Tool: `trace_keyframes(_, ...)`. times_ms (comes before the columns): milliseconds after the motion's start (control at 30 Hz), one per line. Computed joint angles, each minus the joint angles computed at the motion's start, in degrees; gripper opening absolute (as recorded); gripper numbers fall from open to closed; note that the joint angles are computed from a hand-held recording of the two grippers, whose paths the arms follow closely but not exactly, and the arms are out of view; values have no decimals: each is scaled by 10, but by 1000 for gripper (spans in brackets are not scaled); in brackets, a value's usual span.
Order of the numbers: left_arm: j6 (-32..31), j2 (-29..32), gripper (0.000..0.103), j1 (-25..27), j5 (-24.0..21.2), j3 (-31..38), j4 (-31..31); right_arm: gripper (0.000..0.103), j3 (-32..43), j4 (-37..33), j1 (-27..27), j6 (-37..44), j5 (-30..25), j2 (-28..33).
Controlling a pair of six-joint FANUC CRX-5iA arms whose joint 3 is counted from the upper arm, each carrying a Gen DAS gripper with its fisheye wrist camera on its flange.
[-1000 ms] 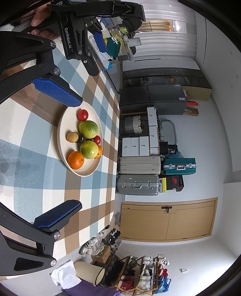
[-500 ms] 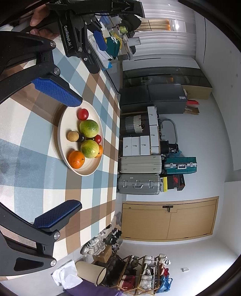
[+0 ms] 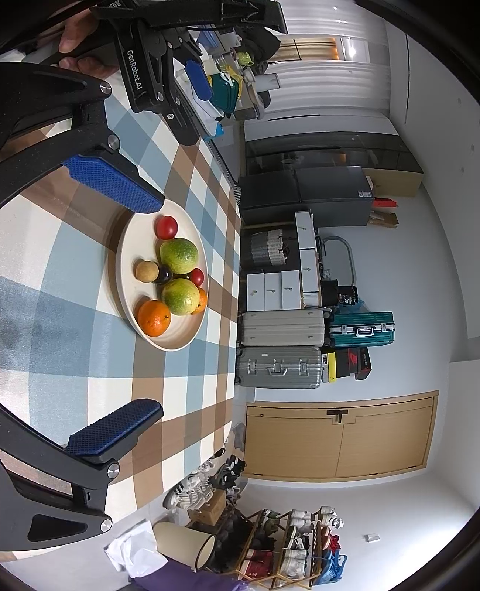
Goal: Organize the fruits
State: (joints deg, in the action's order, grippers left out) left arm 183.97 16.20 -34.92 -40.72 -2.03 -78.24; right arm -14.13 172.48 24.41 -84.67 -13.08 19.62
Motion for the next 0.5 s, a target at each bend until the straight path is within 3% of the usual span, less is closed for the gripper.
trace_keyframes(500,-1,0,102,1,1,0,2,103,4,7,0,-12,7,2)
